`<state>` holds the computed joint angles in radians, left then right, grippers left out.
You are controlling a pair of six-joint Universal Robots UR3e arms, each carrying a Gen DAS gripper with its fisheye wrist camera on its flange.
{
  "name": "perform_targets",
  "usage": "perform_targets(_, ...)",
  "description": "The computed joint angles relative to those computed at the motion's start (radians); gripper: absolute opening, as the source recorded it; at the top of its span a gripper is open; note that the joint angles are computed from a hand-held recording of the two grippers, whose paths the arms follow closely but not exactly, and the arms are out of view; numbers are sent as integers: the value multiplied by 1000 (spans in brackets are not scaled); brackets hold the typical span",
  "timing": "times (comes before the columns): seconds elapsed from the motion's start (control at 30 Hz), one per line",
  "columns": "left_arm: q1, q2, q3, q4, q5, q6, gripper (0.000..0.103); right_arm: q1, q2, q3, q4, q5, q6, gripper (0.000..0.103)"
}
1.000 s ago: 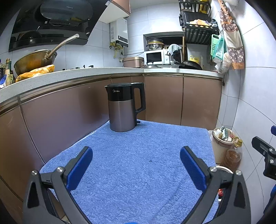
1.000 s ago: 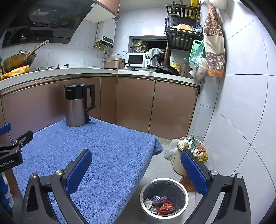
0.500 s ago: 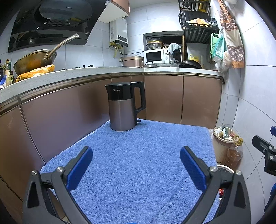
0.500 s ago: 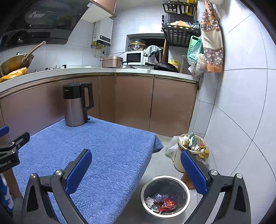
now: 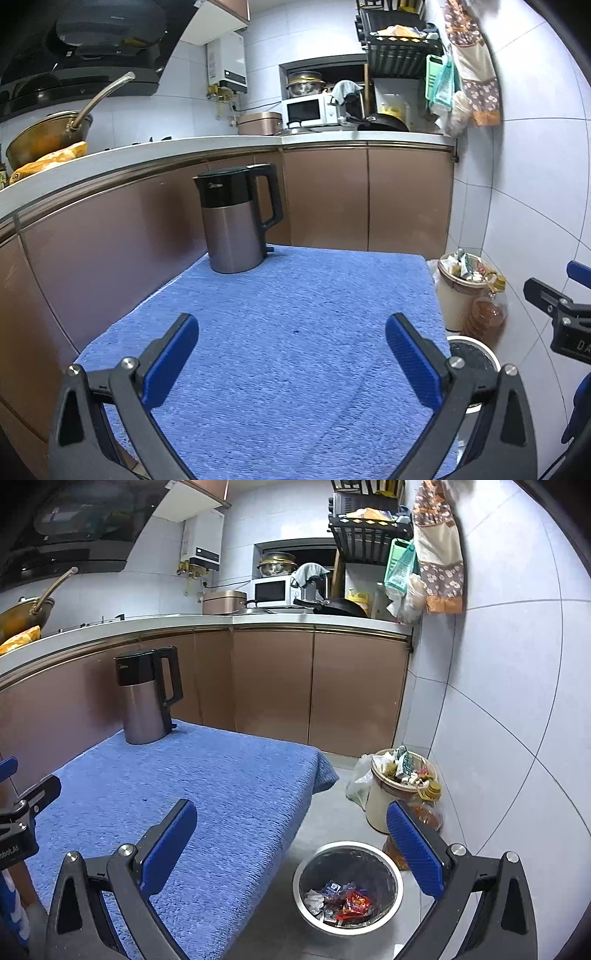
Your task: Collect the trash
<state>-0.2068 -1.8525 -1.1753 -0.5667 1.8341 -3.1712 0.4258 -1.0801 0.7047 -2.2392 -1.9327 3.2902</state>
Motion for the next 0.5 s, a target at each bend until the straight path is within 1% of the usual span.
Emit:
perform_targets(0.27, 24, -12, 17, -13, -28, -5, 102, -23, -29, 77, -38, 19, 28, 103)
perform_targets(0.5, 53, -19, 26, -16, -48, -16, 102, -27, -9, 57, -52, 21, 27, 103)
